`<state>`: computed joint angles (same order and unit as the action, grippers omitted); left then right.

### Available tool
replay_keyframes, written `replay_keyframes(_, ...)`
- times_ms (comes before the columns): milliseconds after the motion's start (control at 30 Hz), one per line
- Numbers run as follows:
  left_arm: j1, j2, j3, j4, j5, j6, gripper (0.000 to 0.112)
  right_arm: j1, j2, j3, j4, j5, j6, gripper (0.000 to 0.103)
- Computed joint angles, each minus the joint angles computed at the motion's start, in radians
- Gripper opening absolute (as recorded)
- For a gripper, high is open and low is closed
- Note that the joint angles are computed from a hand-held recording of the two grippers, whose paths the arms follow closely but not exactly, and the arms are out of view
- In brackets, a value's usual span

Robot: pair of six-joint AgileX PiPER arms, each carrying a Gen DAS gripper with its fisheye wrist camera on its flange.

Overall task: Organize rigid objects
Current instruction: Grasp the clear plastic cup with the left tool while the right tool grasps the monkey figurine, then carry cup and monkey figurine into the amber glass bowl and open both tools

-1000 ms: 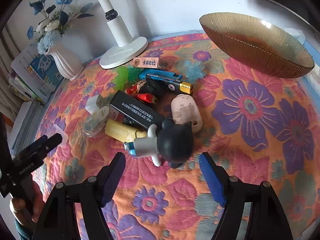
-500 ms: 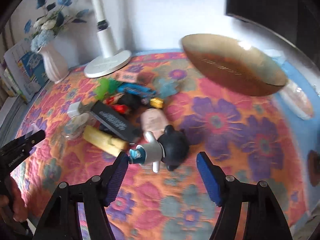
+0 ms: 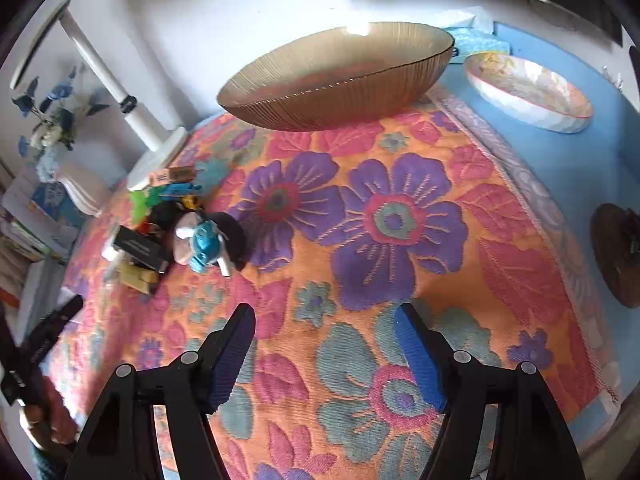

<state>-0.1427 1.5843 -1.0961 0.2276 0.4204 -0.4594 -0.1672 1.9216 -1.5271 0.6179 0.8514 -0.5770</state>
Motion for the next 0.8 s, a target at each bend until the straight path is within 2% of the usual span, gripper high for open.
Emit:
replay_keyframes(100, 0.019, 0.006, 0.003, -0.105, -0.01, 0.073, 0.035, 0.055, 0.001, -0.045, -0.023, 0.015, -0.02, 0.077)
replay_keyframes(267, 0.028, -0.022, 0.032, -0.109, -0.005, 0.061, 0.038, 0.163, 0.06, -0.142, -0.069, -0.009, -0.001, 0.078)
replay_keyframes(333, 0.019, -0.027, 0.03, -0.058, 0.016, 0.024, 0.043, 0.199, 0.09, -0.181, -0.144, -0.043, 0.076, 0.061)
replay_keyframes(367, 0.013, -0.032, 0.031, -0.03, 0.023, 0.004, 0.043, 0.195, 0.107, -0.196, -0.135, -0.035, 0.08, 0.043)
replay_keyframes(400, 0.011, -0.039, 0.037, -0.021, 0.022, 0.002, 0.043, 0.173, 0.133, -0.225, -0.086, 0.009, 0.079, 0.033)
replay_keyframes(467, 0.009, -0.037, 0.033, 0.006, 0.034, -0.021, 0.043, 0.141, 0.162, -0.253, -0.077, 0.046, 0.131, 0.031)
replay_keyframes(500, 0.001, -0.033, 0.028, 0.048, 0.043, -0.057, 0.043, 0.129, 0.174, -0.265, -0.077, 0.062, 0.156, 0.031)
replay_keyframes(600, -0.03, -0.011, -0.002, 0.135, 0.088, -0.13, 0.043, 0.043, 0.188, -0.248, 0.074, 0.129, 0.113, 0.031)
replay_keyframes(667, -0.045, 0.007, -0.021, 0.18, 0.121, -0.188, 0.045, 0.031, 0.162, -0.221, 0.061, 0.114, 0.123, 0.032)
replay_keyframes(733, -0.058, 0.017, -0.031, 0.216, 0.147, -0.233, 0.045, 0.037, 0.151, -0.226, 0.007, 0.121, 0.131, 0.041)
replay_keyframes(800, -0.08, 0.029, -0.043, 0.27, 0.187, -0.292, 0.045, 0.04, 0.12, -0.192, -0.035, 0.092, 0.109, 0.059)
